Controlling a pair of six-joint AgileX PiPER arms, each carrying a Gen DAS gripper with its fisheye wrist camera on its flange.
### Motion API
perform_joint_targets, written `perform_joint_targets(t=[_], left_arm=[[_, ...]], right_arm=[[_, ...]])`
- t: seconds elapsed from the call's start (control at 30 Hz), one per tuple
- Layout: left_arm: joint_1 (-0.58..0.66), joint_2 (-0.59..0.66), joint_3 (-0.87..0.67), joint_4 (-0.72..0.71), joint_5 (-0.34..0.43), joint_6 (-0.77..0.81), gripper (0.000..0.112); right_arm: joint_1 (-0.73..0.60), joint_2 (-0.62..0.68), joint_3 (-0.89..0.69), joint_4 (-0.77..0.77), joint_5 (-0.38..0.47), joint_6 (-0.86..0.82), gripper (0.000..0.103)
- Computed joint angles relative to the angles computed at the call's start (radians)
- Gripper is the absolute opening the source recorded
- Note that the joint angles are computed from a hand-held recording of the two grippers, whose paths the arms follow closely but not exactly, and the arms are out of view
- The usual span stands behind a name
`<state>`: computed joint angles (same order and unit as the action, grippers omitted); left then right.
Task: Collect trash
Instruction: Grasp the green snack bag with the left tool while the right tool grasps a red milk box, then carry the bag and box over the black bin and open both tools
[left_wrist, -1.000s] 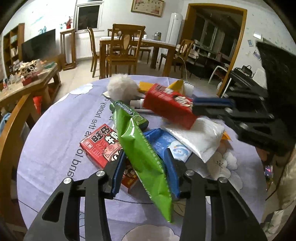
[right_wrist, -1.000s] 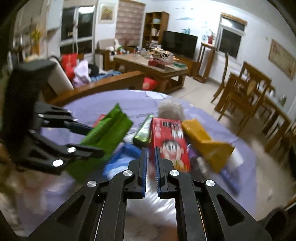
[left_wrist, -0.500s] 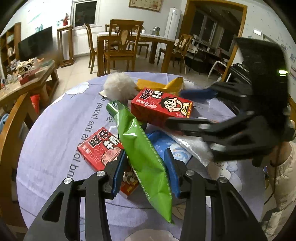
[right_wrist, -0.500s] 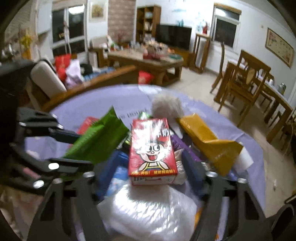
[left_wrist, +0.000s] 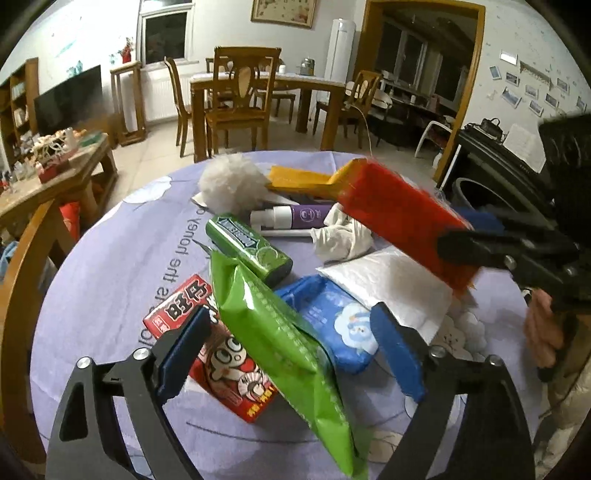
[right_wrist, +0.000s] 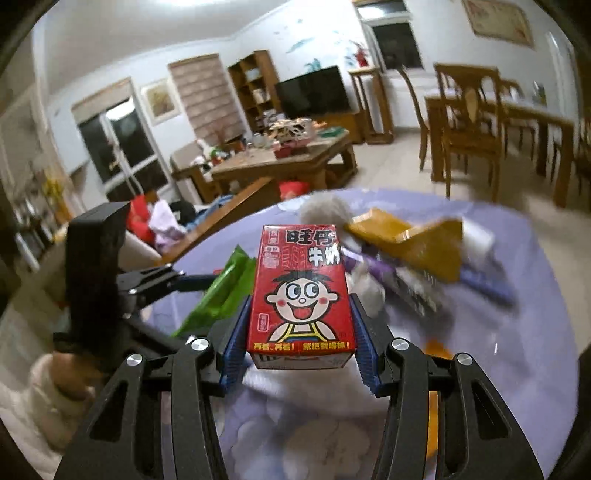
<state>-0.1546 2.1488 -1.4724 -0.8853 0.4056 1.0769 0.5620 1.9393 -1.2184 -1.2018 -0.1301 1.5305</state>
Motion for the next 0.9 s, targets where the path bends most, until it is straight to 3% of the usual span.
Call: perform_joint_targets(t=[0.03, 0.2, 0.43, 0.53, 0.73, 0.9], left_arm=[[-0.004, -0.002, 0.001, 0.015, -0.020, -0.021, 0.054], [0.018, 0.003, -0.036, 0.041, 0.039, -0.103, 0.025], [-0.024, -0.094, 0.080, -0.116, -0.026, 0.042, 0.024], [-0.046, -0.125, 0.079, -0.160, -0.009, 0.059, 0.024], [-0.144, -0.135, 0.022, -0.183, 0.010, 0.024, 0.024], [-0.260, -0.064, -0.116, -0.121, 0.024, -0.075, 0.024]], right_arm=[[-0.004, -0.012, 0.027, 0.092, -0.010, -0.082, 0.051], [-0.008, -0.067, 0.135, 0.407, -0.049, -0.375, 0.051], [-0.034, -0.191, 0.312, 0.745, -0.154, -0.697, 0.051], [-0.061, -0.264, 0.417, 0.863, -0.230, -0.794, 0.051], [-0.197, -0.442, 0.659, 0.957, -0.403, -0.839, 0.051], [-0.382, -0.580, 0.844, 0.981, -0.507, -0.824, 0.051]])
